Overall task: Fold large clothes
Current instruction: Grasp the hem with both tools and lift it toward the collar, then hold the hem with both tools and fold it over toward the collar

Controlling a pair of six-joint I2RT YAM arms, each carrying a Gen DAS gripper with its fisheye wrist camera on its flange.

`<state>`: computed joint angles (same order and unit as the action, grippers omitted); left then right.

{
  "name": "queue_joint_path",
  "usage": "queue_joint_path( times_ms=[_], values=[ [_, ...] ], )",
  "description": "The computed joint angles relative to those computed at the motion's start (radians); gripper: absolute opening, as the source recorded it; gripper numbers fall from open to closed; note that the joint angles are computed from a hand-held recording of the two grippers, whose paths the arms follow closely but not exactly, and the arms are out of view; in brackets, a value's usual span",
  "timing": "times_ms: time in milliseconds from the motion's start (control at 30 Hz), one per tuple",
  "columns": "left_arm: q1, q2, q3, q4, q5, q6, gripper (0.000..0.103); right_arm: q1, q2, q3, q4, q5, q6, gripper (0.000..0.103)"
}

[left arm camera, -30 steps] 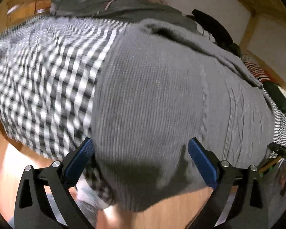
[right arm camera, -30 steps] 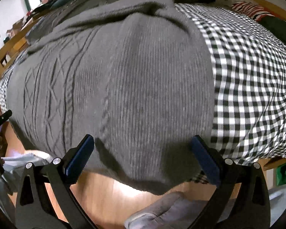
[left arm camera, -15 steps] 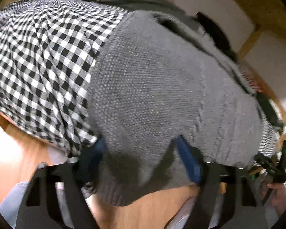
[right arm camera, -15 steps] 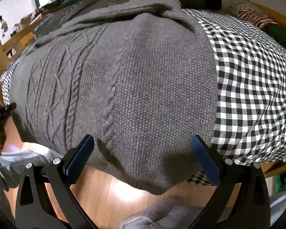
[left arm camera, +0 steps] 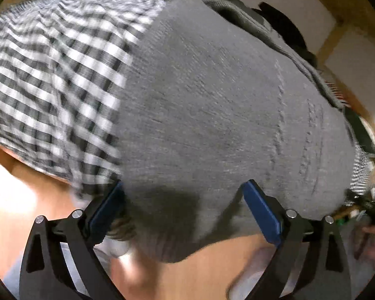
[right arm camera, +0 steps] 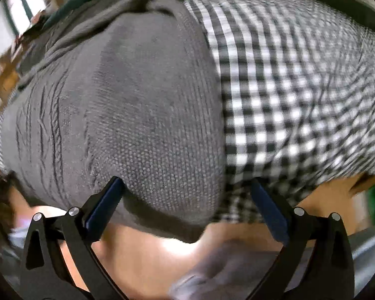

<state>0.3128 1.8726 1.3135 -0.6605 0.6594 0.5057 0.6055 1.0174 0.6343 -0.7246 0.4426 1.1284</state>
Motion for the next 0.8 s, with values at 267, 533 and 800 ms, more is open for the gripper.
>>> queue_joint_path(
  times_ms=[267,533,800],
  values=[
    [0.036,0.030,0.108,-0.165,-0.051,0.021,0.036,-0.003,0.018,-0.024,0.083,-0.137,-0.015,0.071],
    [0.110,0.063,0.203,-0.409,-0.040,0.213,0.013,-0.069,-0.063,-0.123,0.141,-0.278,0.005,0.066],
    [0.061,0.002,0.301,-0.620,0.121,0.267,0.009,0.025,-0.158,-0.136,0.253,-0.247,-0.059,0.001]
  ],
)
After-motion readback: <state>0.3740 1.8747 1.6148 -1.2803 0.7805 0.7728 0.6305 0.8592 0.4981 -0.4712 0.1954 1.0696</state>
